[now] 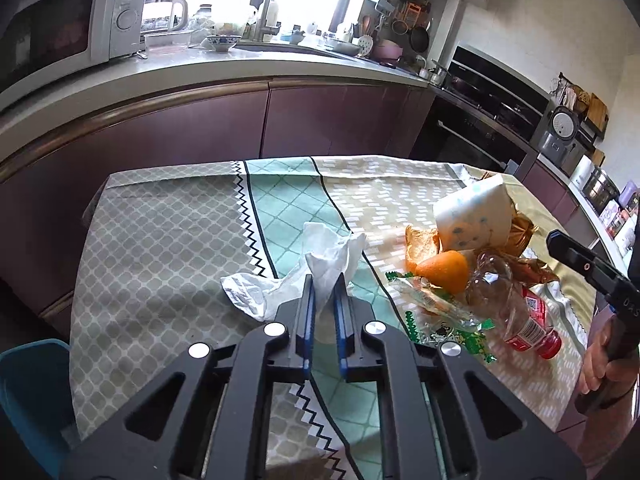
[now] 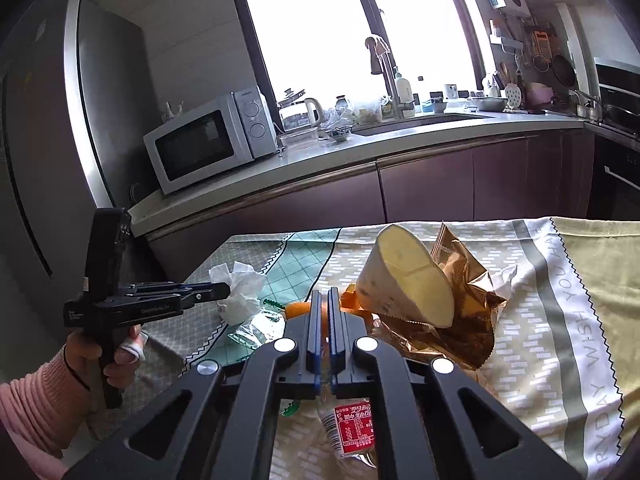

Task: Collect trash
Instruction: 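Grasp the crumpled tissue with the left tool while the right tool grasps the white dotted cup, then carry the tissue and the cup over the teal bin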

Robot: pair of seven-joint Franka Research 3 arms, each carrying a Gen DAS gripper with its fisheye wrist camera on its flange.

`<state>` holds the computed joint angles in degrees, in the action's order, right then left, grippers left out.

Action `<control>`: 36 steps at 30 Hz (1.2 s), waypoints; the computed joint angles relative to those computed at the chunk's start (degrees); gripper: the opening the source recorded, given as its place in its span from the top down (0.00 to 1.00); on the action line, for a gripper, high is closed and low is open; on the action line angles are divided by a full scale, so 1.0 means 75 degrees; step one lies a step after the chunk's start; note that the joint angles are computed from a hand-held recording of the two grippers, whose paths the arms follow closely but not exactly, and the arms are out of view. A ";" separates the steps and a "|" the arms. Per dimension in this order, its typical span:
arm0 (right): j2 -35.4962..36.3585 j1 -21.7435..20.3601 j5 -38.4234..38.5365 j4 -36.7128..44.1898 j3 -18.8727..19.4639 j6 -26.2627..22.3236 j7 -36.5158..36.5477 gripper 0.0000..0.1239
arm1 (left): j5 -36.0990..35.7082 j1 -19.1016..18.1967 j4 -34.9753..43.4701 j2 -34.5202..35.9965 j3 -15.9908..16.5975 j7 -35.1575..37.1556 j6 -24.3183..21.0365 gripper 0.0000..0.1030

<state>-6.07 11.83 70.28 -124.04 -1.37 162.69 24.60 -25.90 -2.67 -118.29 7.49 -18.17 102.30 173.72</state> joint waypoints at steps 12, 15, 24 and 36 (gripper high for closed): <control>0.0810 -0.0339 -0.2465 0.0758 0.0079 0.0258 0.2079 0.74 | -0.3858 -0.0202 -0.0286 -0.0910 0.0137 0.3245 -0.0233 0.91; 0.1146 -0.0462 -0.3293 0.1065 0.0125 0.0069 0.2717 0.74 | -0.4503 -0.0440 -0.0324 -0.1062 0.0439 0.3750 -0.0451 0.91; 0.1507 -0.0690 -0.3915 0.1384 0.0320 -0.0272 0.3073 0.95 | -0.5020 -0.1080 -0.0793 -0.1595 0.1206 0.4120 -0.0480 0.91; 0.0938 -0.0570 -0.2197 0.1257 0.0503 -0.0109 0.1581 0.99 | -0.5492 -0.1522 -0.1687 -0.2557 0.1992 0.4475 -0.0354 0.91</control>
<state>0.97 7.55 53.80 -114.62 2.41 161.87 36.45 -67.08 -14.09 -130.94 -11.68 -3.23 135.86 171.07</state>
